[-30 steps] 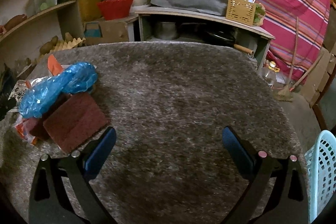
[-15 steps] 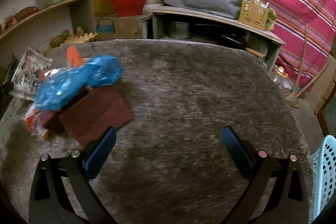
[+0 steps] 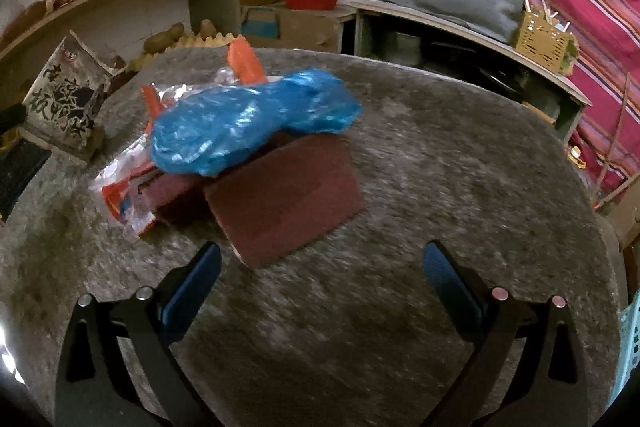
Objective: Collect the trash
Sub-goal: 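Grasp the maroon scouring pad with the right tool while the left tool holds the packet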
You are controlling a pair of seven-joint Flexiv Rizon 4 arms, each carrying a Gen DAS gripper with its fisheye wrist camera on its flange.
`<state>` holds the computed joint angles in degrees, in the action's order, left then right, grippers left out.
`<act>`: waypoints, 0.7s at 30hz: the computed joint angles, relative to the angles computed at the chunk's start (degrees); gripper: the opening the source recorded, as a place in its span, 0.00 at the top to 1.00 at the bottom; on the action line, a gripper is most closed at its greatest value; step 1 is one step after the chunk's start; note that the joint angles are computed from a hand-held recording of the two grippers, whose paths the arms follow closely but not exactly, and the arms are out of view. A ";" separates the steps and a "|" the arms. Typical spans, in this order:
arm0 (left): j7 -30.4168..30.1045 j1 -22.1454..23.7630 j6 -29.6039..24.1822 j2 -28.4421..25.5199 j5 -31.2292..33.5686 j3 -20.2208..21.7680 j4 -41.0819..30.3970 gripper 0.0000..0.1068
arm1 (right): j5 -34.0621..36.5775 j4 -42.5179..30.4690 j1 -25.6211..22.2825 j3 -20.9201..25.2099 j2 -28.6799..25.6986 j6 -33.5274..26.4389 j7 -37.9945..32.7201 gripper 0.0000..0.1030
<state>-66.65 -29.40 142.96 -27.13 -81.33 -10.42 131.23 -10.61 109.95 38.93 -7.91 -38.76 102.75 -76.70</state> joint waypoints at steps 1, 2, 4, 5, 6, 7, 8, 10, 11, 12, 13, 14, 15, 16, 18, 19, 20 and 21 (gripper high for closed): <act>-0.11 0.10 -0.30 0.02 -0.11 -0.03 0.17 1.00 | -0.43 -0.87 -0.71 0.88 -0.29 -0.84 0.06 0.04; -0.20 0.18 -0.60 0.02 -0.21 -0.06 0.32 1.00 | -0.70 -1.45 -0.77 1.00 -0.55 -1.36 0.20 0.04; 0.15 0.28 -0.98 -0.03 -0.54 -0.04 0.46 1.00 | -1.69 -2.76 -1.31 1.63 -1.12 -2.40 0.24 0.04; 0.62 0.31 -1.08 -0.08 -0.87 -0.05 0.44 1.00 | -2.25 -3.15 -1.87 2.27 -1.31 -2.64 0.14 0.04; 0.97 0.44 -1.30 -0.15 -1.10 -0.04 0.50 1.00 | -2.92 -3.78 -2.71 3.22 -1.63 -3.13 0.01 0.04; 0.96 0.64 -1.65 -0.08 -1.01 0.03 0.70 1.00 | -3.50 -4.28 -3.51 4.11 -1.87 -3.64 -0.05 0.04; 0.89 0.83 -2.07 0.00 -0.93 0.07 0.84 1.00 | -4.30 -5.06 -4.69 5.48 -2.21 -4.63 -0.21 0.04; 0.14 1.29 -2.96 0.11 -0.19 0.36 1.27 1.00 | -5.46 -6.24 -6.17 6.99 -2.77 -6.00 -0.28 0.04; -0.02 1.35 -3.16 0.06 -0.09 0.45 1.33 1.00 | -6.06 -6.90 -7.16 8.08 -3.07 -6.69 -0.43 0.04; 0.06 1.53 -3.50 -0.03 0.05 0.57 1.23 1.00 | -6.61 -7.52 -8.08 9.04 -3.37 -7.33 -0.61 0.04; 0.25 1.56 -3.66 -0.12 0.02 0.61 1.10 1.00 | -6.98 -7.91 -8.43 9.31 -3.56 -7.60 -0.62 0.04; 0.52 1.63 -3.83 -0.20 0.04 0.67 0.98 1.00 | -7.32 -8.36 -9.10 9.95 -3.84 -7.53 -0.81 0.04; 0.98 1.62 -3.86 -0.37 -0.17 0.67 0.70 1.00 | -7.63 -8.72 -10.29 11.24 -4.09 -7.54 -1.16 0.04; 1.21 1.63 -3.89 -0.45 -0.23 0.67 0.56 1.00 | -7.90 -9.15 -11.43 12.60 -4.33 -7.82 -1.50 0.04; 1.38 1.69 -3.97 -0.54 -0.20 0.68 0.30 1.00 | -8.30 -9.73 -13.97 15.66 -4.82 -8.19 -2.43 0.07; 1.39 1.70 -4.01 -0.55 -0.18 0.67 0.24 1.00 | -8.49 -10.06 -14.90 16.90 -5.07 -8.57 -2.88 0.15; 1.34 1.67 -3.98 -0.56 -0.14 0.67 0.24 1.00 | -8.64 -10.32 -15.79 18.07 -5.28 -8.94 -3.38 0.15; 1.50 1.63 -3.94 -0.63 -0.21 0.63 0.09 1.00 | -8.55 -10.07 -15.52 17.71 -5.18 -8.54 -3.45 0.15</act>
<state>-65.15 -27.77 139.02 -27.76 -81.55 -9.79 131.32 -19.16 99.88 23.41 9.79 -43.94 94.20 -80.16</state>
